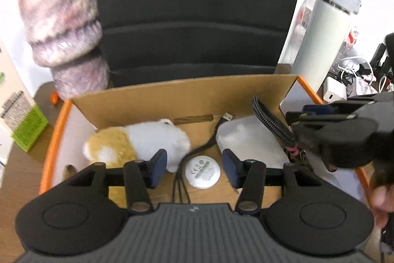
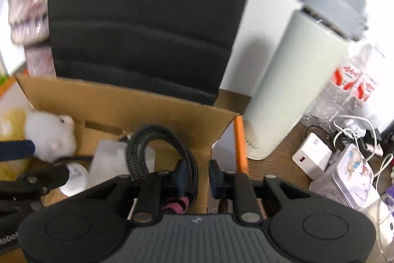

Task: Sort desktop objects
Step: 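Place the charger puck and braided cable into the cardboard box, open both tools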

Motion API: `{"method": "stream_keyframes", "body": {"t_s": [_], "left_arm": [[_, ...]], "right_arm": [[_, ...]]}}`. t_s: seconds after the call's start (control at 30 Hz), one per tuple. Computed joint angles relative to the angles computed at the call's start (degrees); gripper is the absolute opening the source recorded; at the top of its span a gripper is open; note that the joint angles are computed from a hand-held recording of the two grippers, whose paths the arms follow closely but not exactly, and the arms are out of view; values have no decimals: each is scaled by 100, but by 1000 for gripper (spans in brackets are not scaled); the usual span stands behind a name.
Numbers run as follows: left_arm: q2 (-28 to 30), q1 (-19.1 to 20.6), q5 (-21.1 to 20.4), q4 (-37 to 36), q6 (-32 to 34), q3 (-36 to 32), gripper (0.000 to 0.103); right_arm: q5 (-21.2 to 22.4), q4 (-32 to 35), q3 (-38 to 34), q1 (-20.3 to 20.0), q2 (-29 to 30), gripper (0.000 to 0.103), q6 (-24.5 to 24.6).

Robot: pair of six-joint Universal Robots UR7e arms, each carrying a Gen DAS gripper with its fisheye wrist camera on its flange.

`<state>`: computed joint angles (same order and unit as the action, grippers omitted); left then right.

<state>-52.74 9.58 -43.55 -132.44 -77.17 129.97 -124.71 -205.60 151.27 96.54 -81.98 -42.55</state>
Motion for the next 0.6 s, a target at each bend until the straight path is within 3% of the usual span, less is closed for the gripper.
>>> {"method": "stream_keyframes", "body": {"t_s": [0.13,0.23,0.33,0.4,0.47,0.6], "left_arm": [[-320,-197,-69,1047,-417,-253,84],[-637,-415,-323,1469,-617,-268,96],[-945,-660,-547,1909,-1116,-200,96],[-1134,-829,-756,2407,-1675,-219,97],[-1310,-978,-1015,2754,-2124,-225,98],[-1751,-1375,-1414,2997,-2730,-51,100]], "right_arm": [[13,1271,-38,377,-1097,37,412],[252,2599,-99,538,-2094,47,891],[614,3665,-77,587,-3079,63,1216],[681,4131,-32,653,-3549,65,1278],[516,4496,3,856,-3892,66,1438],[326,5122,94,1199,-4604,78,1746]]}}
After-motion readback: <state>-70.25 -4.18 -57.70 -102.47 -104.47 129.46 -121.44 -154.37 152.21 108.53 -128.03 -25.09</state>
